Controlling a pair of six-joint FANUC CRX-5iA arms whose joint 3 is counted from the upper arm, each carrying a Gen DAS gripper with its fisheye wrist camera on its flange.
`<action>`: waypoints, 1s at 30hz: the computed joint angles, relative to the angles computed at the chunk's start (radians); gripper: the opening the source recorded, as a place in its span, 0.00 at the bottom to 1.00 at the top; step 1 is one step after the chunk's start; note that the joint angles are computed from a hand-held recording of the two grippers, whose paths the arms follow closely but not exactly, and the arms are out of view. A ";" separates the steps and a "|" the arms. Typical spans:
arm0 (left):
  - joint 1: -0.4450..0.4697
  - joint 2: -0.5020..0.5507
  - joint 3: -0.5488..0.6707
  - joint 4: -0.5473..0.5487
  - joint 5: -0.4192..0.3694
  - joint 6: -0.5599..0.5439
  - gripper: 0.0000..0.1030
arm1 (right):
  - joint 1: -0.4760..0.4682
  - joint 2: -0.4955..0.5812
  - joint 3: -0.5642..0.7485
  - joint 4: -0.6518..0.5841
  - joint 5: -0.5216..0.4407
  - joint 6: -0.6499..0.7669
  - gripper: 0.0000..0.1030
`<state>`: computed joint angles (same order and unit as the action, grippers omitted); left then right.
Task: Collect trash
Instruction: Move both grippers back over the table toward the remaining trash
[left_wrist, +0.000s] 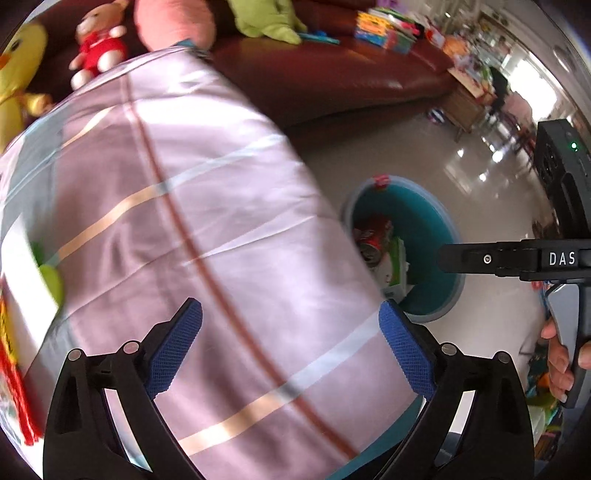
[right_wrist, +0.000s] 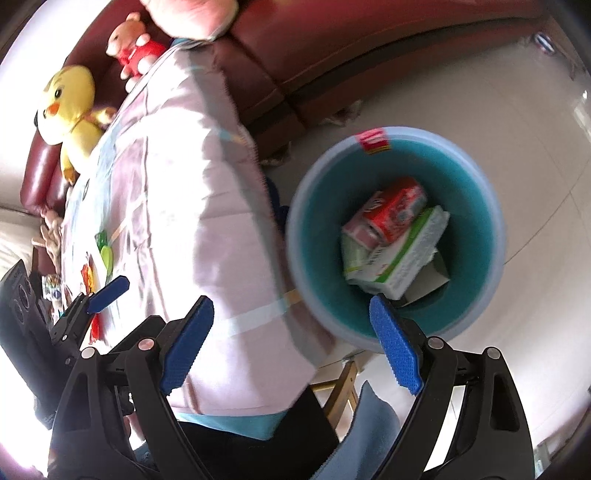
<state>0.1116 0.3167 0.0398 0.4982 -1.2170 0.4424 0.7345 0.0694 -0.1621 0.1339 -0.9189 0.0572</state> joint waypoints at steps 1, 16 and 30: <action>0.020 0.005 0.005 0.007 -0.006 0.001 0.94 | 0.000 0.020 0.027 -0.008 -0.008 0.017 0.80; 0.289 0.073 0.106 0.051 -0.027 0.000 0.94 | 0.063 0.376 0.552 -0.126 -0.217 0.345 0.80; 0.493 0.124 0.172 0.092 -0.038 -0.026 0.94 | 0.154 0.837 1.302 -0.262 -0.555 0.631 0.80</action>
<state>0.6042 0.4411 0.2119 0.5906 -1.2548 0.4162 0.8886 0.9060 1.1401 -0.1277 -1.4738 0.6881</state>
